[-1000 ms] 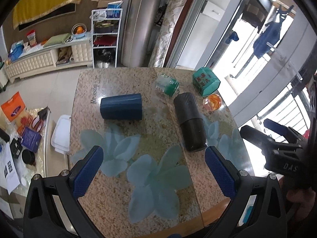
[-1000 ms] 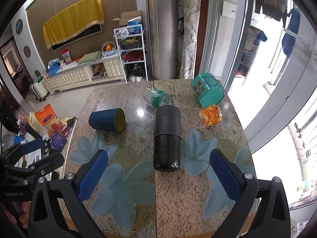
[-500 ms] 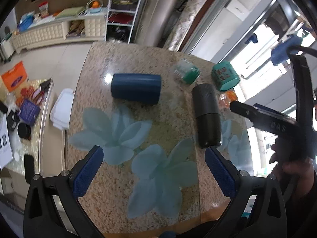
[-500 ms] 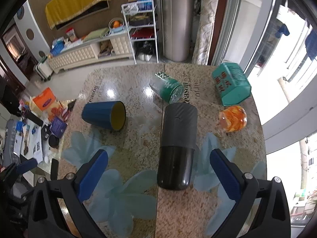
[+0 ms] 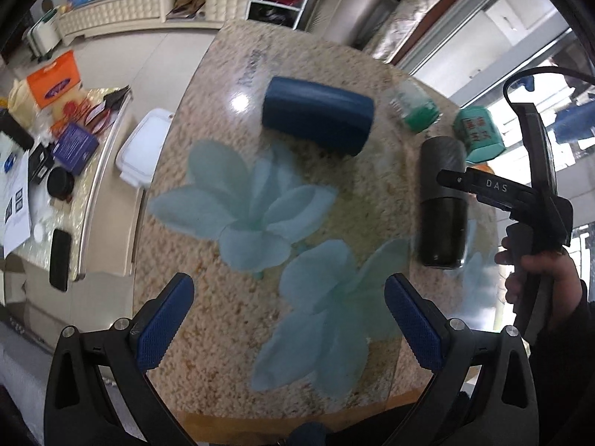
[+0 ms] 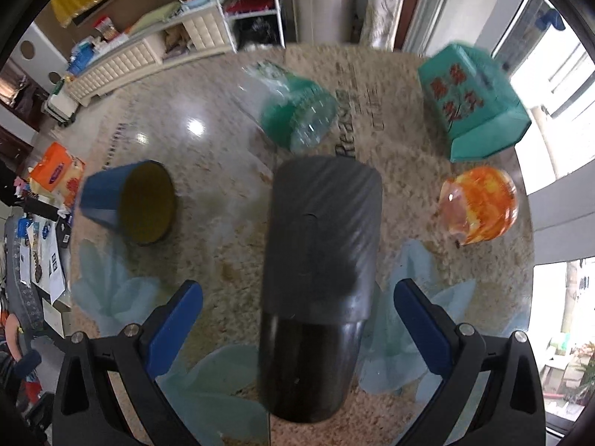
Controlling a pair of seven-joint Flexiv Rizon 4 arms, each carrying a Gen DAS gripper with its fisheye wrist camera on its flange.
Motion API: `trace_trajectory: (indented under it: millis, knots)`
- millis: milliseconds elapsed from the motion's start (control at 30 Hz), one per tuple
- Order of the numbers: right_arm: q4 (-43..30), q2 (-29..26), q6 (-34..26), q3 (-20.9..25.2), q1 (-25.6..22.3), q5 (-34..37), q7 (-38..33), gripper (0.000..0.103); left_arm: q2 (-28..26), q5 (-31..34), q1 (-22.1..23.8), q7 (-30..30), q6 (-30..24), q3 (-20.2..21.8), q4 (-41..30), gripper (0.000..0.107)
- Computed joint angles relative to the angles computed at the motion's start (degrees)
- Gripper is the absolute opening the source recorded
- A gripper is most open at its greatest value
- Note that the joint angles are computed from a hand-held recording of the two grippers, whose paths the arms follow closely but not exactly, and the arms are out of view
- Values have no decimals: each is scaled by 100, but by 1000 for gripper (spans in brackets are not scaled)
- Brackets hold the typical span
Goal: Flip cup upright
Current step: 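Move the right tool down over the lying black tumbler and close on it, then lift the black tumbler with the right tool and tilt it toward the left tool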
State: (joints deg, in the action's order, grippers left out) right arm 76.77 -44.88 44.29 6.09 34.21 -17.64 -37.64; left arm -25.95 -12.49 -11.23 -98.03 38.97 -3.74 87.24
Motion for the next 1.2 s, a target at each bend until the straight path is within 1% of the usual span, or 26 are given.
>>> trace_trajectory:
  millis: [200, 333, 400, 433, 467, 500, 567, 600, 767, 833, 900, 933, 967, 1033, 1100, 1200]
  knots:
    - [-191, -162, -422, 164, -115, 261, -222, 103, -41, 136, -20, -257, -255, 75, -34, 103]
    - [-221, -208, -527, 215, -124, 404, -353, 103, -38, 148, -17, -341, -328, 75, 11, 103]
    - [-185, -186, -525, 254, -157, 547, -311, 103, -35, 127, 1, -382, -385, 75, 32, 103]
    - [-126, -151, -477, 278, -176, 617, -290, 101, -26, 123, 6, -413, -406, 81, 51, 103]
    - [-70, -154, -425, 262, -172, 623, -279, 92, -15, 118, 15, -452, -417, 92, 78, 103]
    - [-27, -126, -443, 259, -163, 619, -282, 89, -8, 116, 23, -476, -418, 97, 98, 103]
    - [168, -41, -457, 144, -72, 469, -187, 76, 26, 110, 43, -523, -411, 109, 151, 103]
    - [268, 23, -411, 114, -48, 393, -165, 75, 29, 115, 49, -543, -419, 111, 144, 103]
    - [668, 235, -185, 154, -93, 293, -181, 75, 73, 128, 68, -549, -376, 98, 193, 103]
    - [793, 321, -120, 189, -120, 298, -164, 74, 109, 164, 51, -575, -281, 112, 231, 103]
    - [951, 412, 38, 293, -220, 420, -212, 74, 138, 202, 43, -592, -206, 122, 250, 103]
    - [1083, 448, 209, 357, -294, 517, -255, 74, 151, 220, 42, -597, -183, 127, 256, 103]
    - [1102, 486, 207, 391, -318, 570, -269, 74, 166, 223, 47, -605, -161, 131, 267, 103]
    - [1369, 692, 303, 435, -355, 639, -272, 74, 183, 200, 66, -611, -114, 127, 301, 103]
    - [1485, 805, 336, 453, -398, 681, -294, 74, 208, 167, 85, -616, -69, 122, 346, 103]
    - [1889, 1185, 441, 531, -449, 777, -258, 74, 245, 87, 121, -566, 11, 98, 422, 103]
